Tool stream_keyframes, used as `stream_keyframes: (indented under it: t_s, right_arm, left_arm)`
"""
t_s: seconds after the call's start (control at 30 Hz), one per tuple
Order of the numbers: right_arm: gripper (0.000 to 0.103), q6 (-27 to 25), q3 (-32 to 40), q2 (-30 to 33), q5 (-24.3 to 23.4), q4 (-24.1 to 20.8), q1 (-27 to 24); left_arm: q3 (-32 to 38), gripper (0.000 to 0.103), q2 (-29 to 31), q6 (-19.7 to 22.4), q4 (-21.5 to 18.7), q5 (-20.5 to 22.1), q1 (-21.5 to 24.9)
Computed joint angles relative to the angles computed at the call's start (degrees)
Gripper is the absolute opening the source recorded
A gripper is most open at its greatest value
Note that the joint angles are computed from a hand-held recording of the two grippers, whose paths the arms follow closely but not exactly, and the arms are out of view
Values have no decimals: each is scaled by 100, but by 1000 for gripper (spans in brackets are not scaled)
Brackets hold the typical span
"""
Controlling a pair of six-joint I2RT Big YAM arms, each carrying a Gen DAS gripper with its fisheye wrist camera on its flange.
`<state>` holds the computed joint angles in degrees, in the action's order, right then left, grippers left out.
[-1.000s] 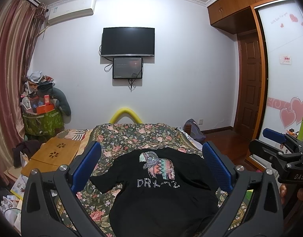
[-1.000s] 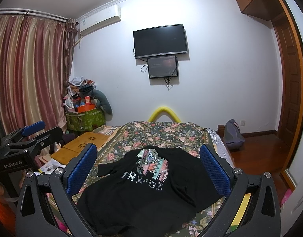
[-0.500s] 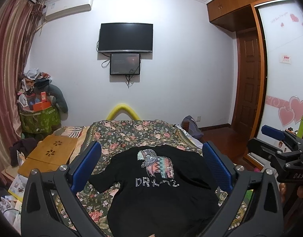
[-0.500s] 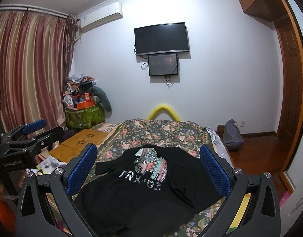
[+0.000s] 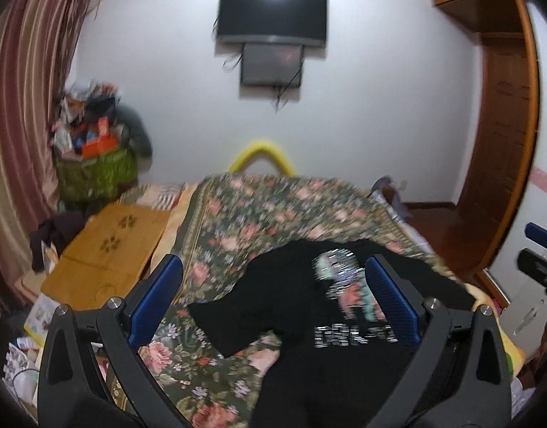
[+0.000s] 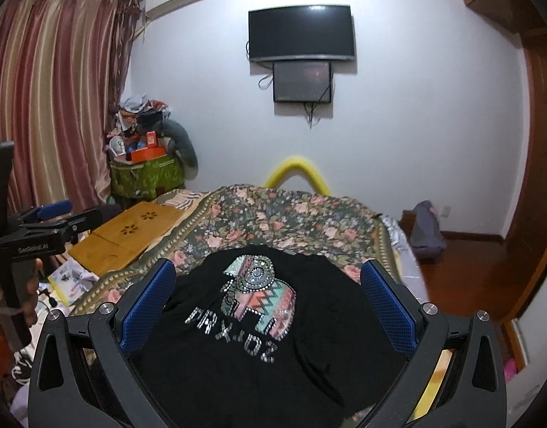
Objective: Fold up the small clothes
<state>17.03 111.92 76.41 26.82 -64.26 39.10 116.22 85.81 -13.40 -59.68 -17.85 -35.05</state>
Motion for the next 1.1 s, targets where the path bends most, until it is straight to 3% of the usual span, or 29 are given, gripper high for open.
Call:
stream_keyframes:
  t_s: [0.2,0.37,0.47,0.53,0.67,0.87,0.9,0.93,0.97,1.03,1.1]
  right_arm:
    - [103,134,155,537,-1121,-30,-695]
    - [103,198,428,1052,-1761,-196,-1144]
    - [103,26,676,1391,-2110,-369,-1350]
    - [103,-55,734,1536,-2227,-401,-1438]
    - [103,17,710,1750,-2369,-535,-1637]
    - [100,-8,517,1841,-2501,-733,-1861]
    - [99,-48,469,1830,-2520,-745,-1895]
    - [99,-73,433,1819,-2525,-754,-1923]
    - [99,-89,363,1776,-2525,-761,-1951]
    - [99,-98,220,1685,-2516,-732,-2022]
    - [99,-64,66,1567,-2534,-712,-2107]
  left_arm:
    - [497,103,833,-234,-629,494,798]
    - [879,103,1584,-217,-1240,486,1249]
    - [918,99,1928,-363,-1469,812,1492]
    - [1044,87,2182,-503,-1675,1067,1609]
    - [1202,78,2551,-686,-2001,1482,1730]
    - [1515,63,2944,-671,-2231,1685,1710]
    - [1598,49,3008,-653,-2263,1881,1723]
    - [1726,45,3098,-687,-2358,2039,1733]
    - [1753,43,3126,-713,-2370,2030,1725]
    - [1953,21,3264,-597,-2483,2062,1712]
    - [2149,11,3361,-561,-2667,1868,1687]
